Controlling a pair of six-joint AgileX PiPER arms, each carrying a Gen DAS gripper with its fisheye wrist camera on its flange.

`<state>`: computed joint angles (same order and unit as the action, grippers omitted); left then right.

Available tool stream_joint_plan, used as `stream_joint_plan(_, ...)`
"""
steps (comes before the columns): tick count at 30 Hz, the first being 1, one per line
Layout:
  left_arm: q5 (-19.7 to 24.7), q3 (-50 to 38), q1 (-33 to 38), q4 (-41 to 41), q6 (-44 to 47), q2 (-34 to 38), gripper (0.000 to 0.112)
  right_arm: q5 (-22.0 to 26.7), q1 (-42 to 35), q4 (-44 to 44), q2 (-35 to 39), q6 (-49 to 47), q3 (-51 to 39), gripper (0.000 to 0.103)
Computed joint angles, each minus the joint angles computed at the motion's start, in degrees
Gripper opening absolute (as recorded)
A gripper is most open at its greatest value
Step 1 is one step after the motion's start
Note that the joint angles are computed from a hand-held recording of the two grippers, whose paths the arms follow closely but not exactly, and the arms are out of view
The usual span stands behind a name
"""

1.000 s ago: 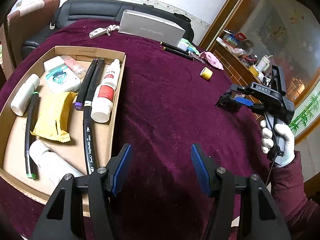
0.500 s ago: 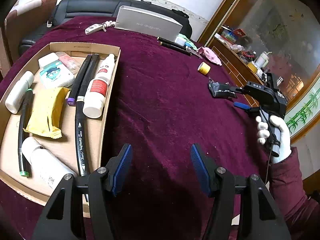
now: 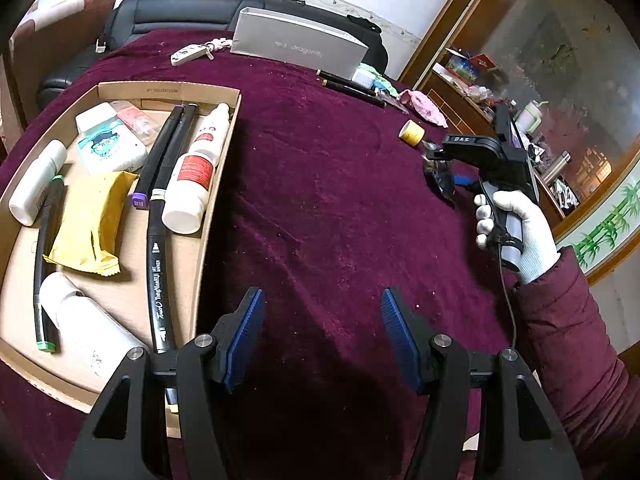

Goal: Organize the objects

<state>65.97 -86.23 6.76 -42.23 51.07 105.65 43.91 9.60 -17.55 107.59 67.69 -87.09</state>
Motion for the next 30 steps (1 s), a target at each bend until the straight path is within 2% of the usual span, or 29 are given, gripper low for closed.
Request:
stream_joint_plan(1, -0.3, 0.13, -0.42, 0.32, 0.02, -0.05, 0.055, -0.25, 0.13, 0.92, 0.21, -2.18, -0.02, 0.039)
stream_joint_plan(5, -1.91, 0.6, -3.01, 1.95, -0.78, 0.39, 0.055, 2.08, 3.89, -1.65, -1.84, -4.25, 2.14, 0.033)
stream_joint_plan(11, -4.8, 1.34, -7.41, 5.65, -2.94, 2.0, 0.055, 9.55, 16.74, -16.11, -5.77, 2.85, 6.59, 0.031)
stream_joint_plan(13, -7.13, 2.47, -8.42, 6.39, -2.54, 1.43, 0.055, 12.77, 20.94, -20.67, -6.33, 5.04, 7.08, 0.031)
stream_joint_plan(19, -9.56, 3.72, -9.29, 7.09, -1.81, 0.89, 0.062, 18.81, 27.68, -28.44, -7.09, 7.89, 6.72, 0.031)
stream_joint_plan(22, -11.55, 5.69, -10.2, 7.17, -0.56, -0.21, 0.072, 21.82, 30.21, -31.65, -6.96, 7.97, 5.83, 0.031)
stream_joint_plan(30, -20.13, 11.65, -15.59, 11.69, -0.52, -3.42, 0.099, 25.44, 34.22, -36.67, -8.27, 9.79, 6.63, 0.031)
